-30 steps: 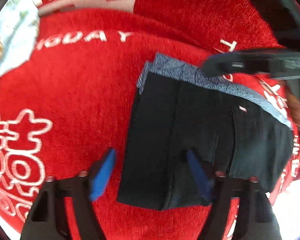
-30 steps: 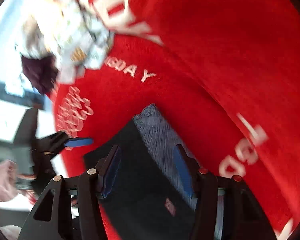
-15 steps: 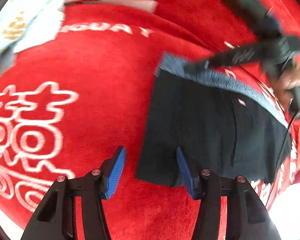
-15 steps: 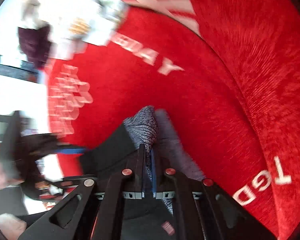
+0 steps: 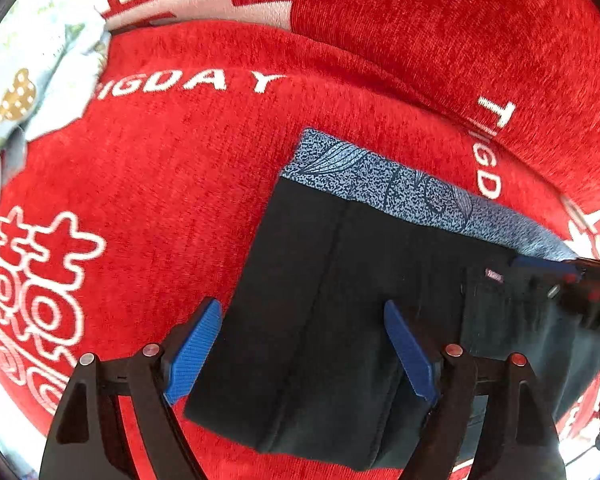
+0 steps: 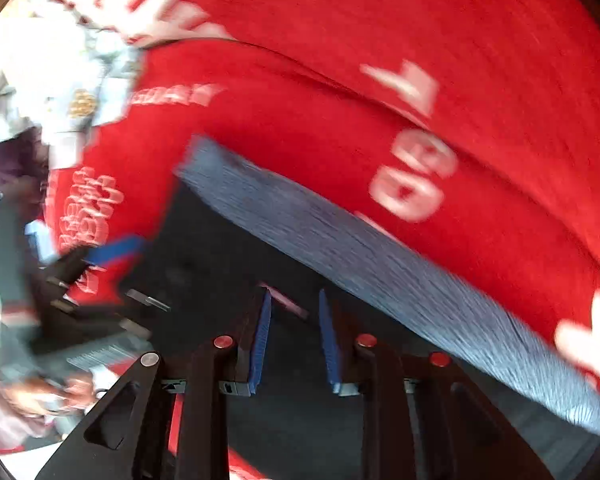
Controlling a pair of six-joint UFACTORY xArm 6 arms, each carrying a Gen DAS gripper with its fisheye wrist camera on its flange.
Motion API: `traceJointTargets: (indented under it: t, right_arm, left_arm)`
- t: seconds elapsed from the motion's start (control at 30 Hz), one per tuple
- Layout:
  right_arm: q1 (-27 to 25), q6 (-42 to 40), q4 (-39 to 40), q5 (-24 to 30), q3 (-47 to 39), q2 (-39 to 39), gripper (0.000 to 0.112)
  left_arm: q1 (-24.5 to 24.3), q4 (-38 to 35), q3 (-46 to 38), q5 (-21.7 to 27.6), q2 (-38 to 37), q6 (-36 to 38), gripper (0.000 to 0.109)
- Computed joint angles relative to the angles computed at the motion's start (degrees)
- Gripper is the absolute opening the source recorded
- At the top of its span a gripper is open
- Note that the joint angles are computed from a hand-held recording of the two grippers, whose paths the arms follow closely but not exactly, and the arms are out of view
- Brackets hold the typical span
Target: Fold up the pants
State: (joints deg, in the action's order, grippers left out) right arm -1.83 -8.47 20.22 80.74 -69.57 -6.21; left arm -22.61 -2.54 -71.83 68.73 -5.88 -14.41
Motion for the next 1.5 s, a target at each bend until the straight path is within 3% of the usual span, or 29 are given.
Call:
traceJointTargets:
  t: [0.1,0.27,0.43,0.63,0.93,1.2,1.5]
  right_arm:
    - [-1.8,6.9,-3.2,-3.0,1.9,-3.5,0.027]
    - [-4.6,7.7,-4.2,1.4,2.5,-10.1,0.051]
    - [-7.1,7.6,-7.6,7.8,5.7,-16.8,0.052]
    - [-15.8,5.8,-7.6,14.3,8.0,-23.0,0.054]
    - [-28.4,1.4,-7.9,19.1,10.0,-29.2,0.056]
    - [-39.7,-4.9,-8.5,21.7,9.6,-30.5,0.056]
    - [-46.5,-8.4,-7.8,23.2,9.0,-30.6,0.056]
  left_arm:
    - [-2.1,4.4,-2.4,3.3,0.2,-1.7,0.084]
    - [-6.4,9.3,-8.8,8.2,2.5,-4.6,0.084]
    - [-12.5,11.9,-12.5,12.6,1.6,-7.6,0.084]
    - [-17.1,12.0,-18.5,17.5,3.6,-6.0,0.084]
    - [-26.0,2.1,-25.6,22.2,8.2,-5.0,0.084]
    - [-32.5,-1.2,-29.6,25.6,12.5,-6.5,0.084]
    - [-36.6,-0.4,-33.8,27.3,16.0,-8.5,0.084]
